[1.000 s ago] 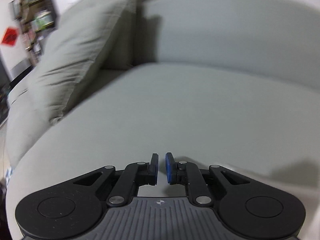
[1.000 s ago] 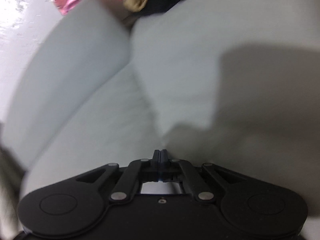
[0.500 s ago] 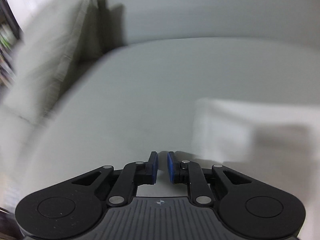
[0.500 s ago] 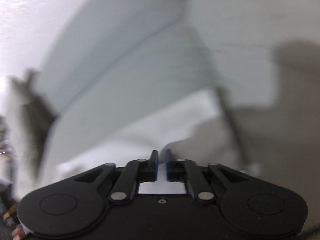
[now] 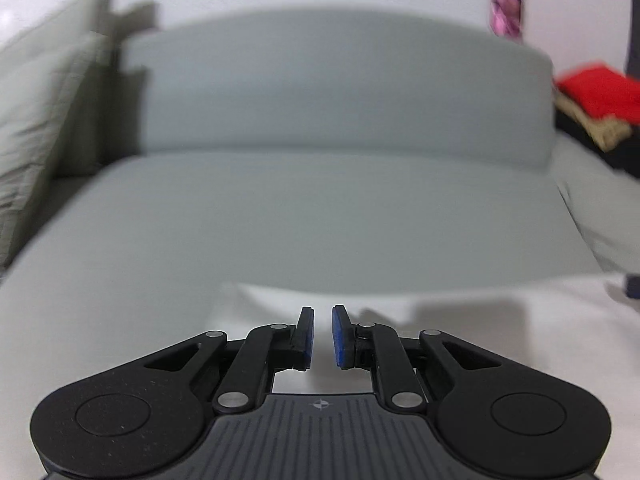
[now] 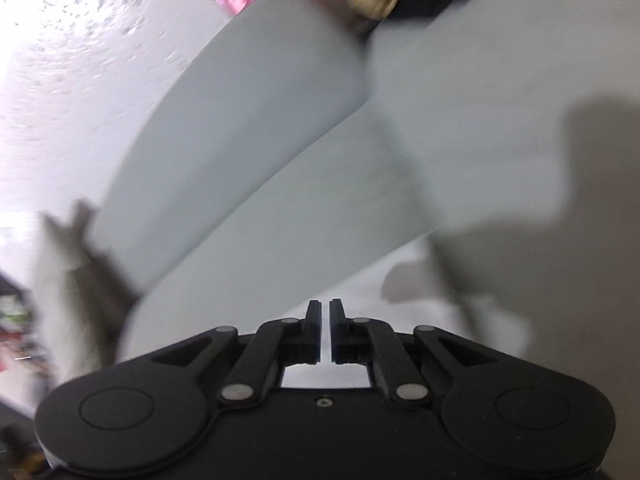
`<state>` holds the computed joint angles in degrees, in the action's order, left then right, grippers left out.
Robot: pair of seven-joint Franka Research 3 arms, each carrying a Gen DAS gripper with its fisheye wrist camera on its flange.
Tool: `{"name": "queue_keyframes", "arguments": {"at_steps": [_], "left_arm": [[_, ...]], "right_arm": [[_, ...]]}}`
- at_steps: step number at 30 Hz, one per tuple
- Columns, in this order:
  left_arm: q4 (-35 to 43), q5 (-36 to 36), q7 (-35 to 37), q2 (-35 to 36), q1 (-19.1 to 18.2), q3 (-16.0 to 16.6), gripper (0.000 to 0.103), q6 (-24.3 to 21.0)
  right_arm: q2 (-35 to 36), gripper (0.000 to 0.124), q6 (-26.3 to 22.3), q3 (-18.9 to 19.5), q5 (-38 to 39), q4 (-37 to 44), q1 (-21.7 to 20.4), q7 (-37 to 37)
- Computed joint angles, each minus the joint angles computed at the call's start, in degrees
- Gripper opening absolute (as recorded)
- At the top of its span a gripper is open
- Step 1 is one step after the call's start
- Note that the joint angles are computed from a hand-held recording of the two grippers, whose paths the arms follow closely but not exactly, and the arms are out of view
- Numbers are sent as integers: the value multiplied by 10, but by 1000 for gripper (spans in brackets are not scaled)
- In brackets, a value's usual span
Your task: Fold clothes
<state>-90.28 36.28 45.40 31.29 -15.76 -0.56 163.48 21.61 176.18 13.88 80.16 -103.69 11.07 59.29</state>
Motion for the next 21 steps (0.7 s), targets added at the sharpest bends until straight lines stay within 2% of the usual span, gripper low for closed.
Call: {"name": "queue_keyframes", "arguments": {"at_steps": [2, 3, 7, 10, 12, 13, 14, 16, 18, 19, 20, 21], "left_arm": [[61, -72, 93, 50, 44, -69, 11, -37], [88, -96, 120, 69, 49, -83, 11, -49], [187, -158, 199, 136, 51, -105, 10, -86], [218, -180, 255, 157, 42, -112, 10, -91], [239, -191, 292, 172, 32, -96, 11, -93], [230, -174, 278, 171, 26, -88, 12, -85], [240, -172, 254, 177, 9, -60, 16, -82], [273, -157, 202, 196, -15, -18, 17, -93], [315, -111, 100, 218, -55, 58, 13, -140], [340, -88, 55, 233, -69, 88, 14, -173], [346, -89, 19, 235, -81, 115, 14, -194], [331, -59, -31, 222, -83, 121, 14, -208]], "right_arm": [[20, 7, -70, 5, 11, 25, -17, -12], [31, 9, -101, -2, -12, 36, -16, 9], [74, 10, -192, -2, -52, 92, -28, 24], [107, 9, -274, 16, -60, 138, -44, -10], [147, 9, -310, 2, -127, 197, -25, 12], [159, 9, -309, -8, -165, 213, -11, 33], [167, 0, -293, -15, -192, 219, 2, 51], [177, 0, -221, 0, -181, 218, 5, 55], [180, 0, -118, 5, -172, 208, 14, 65], [182, 0, -88, -6, -188, 207, 22, 91], [182, 0, -60, -19, -204, 203, 30, 116], [177, 0, -36, -26, -213, 192, 34, 135]]}}
